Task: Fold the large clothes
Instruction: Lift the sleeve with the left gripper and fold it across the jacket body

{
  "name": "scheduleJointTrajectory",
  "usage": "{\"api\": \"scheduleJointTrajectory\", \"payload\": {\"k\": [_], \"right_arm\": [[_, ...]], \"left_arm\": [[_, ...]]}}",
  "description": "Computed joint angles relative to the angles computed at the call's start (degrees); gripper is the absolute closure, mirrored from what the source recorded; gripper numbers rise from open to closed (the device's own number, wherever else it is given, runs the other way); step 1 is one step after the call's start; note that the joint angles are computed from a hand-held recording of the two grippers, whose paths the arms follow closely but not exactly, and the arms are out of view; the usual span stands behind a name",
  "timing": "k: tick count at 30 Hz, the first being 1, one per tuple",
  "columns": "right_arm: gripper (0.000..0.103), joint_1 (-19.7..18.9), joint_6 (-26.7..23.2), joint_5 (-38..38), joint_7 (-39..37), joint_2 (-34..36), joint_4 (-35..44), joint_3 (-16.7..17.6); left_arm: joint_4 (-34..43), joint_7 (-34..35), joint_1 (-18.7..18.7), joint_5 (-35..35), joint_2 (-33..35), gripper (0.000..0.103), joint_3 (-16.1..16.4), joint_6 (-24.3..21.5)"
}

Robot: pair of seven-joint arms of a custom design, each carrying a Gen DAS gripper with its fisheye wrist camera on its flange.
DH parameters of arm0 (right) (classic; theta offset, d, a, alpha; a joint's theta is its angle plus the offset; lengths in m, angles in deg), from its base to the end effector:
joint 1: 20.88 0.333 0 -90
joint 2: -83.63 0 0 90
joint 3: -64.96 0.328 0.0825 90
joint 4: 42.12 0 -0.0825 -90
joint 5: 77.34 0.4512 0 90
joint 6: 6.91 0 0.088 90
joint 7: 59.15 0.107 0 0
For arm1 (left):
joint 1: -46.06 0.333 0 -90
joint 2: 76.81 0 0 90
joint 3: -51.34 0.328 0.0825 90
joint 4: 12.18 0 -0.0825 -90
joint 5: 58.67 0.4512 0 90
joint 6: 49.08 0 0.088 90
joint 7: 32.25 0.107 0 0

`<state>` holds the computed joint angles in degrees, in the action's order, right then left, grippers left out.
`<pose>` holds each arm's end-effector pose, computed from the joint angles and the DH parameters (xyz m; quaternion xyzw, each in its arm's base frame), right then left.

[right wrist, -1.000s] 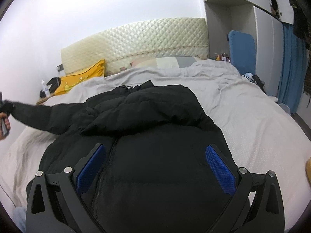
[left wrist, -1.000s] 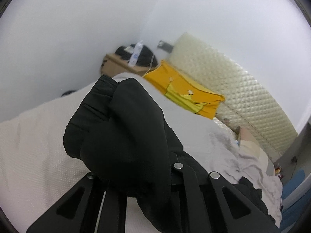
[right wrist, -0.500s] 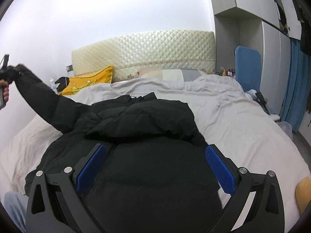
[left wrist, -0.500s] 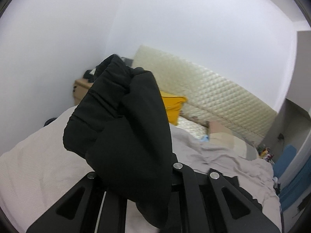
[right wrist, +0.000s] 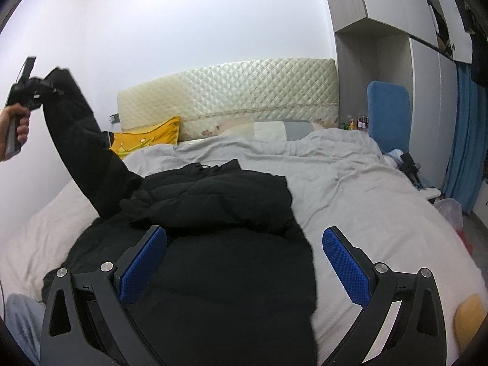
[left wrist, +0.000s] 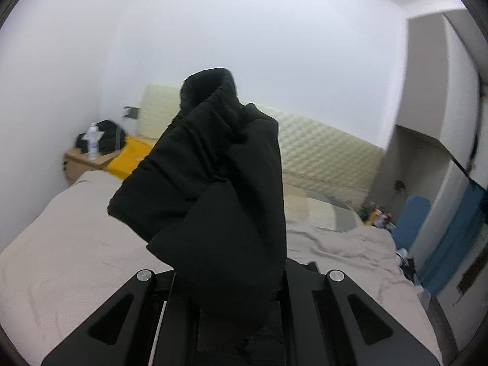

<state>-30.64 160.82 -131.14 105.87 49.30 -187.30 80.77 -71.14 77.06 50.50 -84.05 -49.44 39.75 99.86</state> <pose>0.4608 0.1113 0.5392 -0.4938 0.6931 -0.3894 0.3523 0.8018 -0.0370 0.7287 -0.5454 0.6268 -0.4961 0.2520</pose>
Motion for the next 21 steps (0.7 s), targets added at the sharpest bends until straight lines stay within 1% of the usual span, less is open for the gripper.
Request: {"api": "scheduleJointTrajectory", "payload": {"k": [2, 4, 5, 6, 7, 8, 9, 10, 13, 17, 19, 20, 21], "right_arm": [[0.0, -0.03, -0.22, 0.21, -0.3, -0.76, -0.64, -0.51], [0.0, -0.38, -0.01, 0.74, 0.13, -1.65, -1.37, -0.87], [0.0, -0.69, 0.39, 0.97, 0.41, -1.97, -1.65, -0.98], [0.0, -1.14, 1.05, 1.11, 0.79, -2.39, -2.03, -1.01], [0.0, -1.92, 1.91, 1.0, 1.26, -2.86, -2.35, -0.79], [0.0, -2.8, 2.38, 0.88, 1.71, -3.58, -2.73, -0.29], [0.0, -3.83, 2.64, 0.71, 2.26, -4.31, -3.04, 0.42], [0.0, -4.47, 2.9, 0.7, 2.38, -4.83, -3.32, 0.8], [0.0, -5.85, 4.17, 1.48, 2.73, -5.28, -3.91, 1.3], [0.0, -5.85, 5.6, 4.37, 0.96, -4.37, -4.46, 0.38], [0.0, -5.96, 5.38, 5.6, -0.23, -4.13, -4.62, 0.44], [0.0, -6.35, 5.37, 6.01, -0.33, -4.41, -4.91, 0.76], [0.0, -7.0, 5.6, 6.32, -0.14, -4.53, -5.14, 1.22]], "left_arm": [[-3.22, 1.26, -1.14, -0.08, -1.99, 0.094, -0.97, 1.01], [-4.76, 2.67, -2.19, -0.29, -2.76, 0.094, -1.59, 1.31], [-5.91, 4.44, -4.0, -1.64, -3.52, 0.094, -0.92, 1.17], [-5.06, 3.7, -4.37, 0.01, -2.46, 0.094, -2.26, 1.49], [-6.01, 4.95, -4.94, -0.88, -2.84, 0.094, -3.28, 1.51], [-5.21, 5.22, -6.01, -1.04, -2.04, 0.094, -3.67, 1.1], [-3.29, 4.51, -6.28, 0.51, -0.11, 0.094, -4.81, 1.21], [-3.38, 5.23, -8.17, -0.3, 0.04, 0.094, -3.96, 0.44], [-5.15, 6.24, -10.26, -0.09, 0.23, 0.094, -4.53, 0.71], [-6.95, 6.35, -13.91, 1.6, 1.89, 0.094, -4.76, 1.32], [-5.69, 4.76, -16.34, 3.82, 3.96, 0.094, -3.95, 1.09], [-3.46, 3.26, -18.11, 5.87, 6.02, 0.094, -3.1, -0.13], [0.15, 2.48, -18.68, 7.69, 9.03, 0.094, -3.02, -1.24]]}}
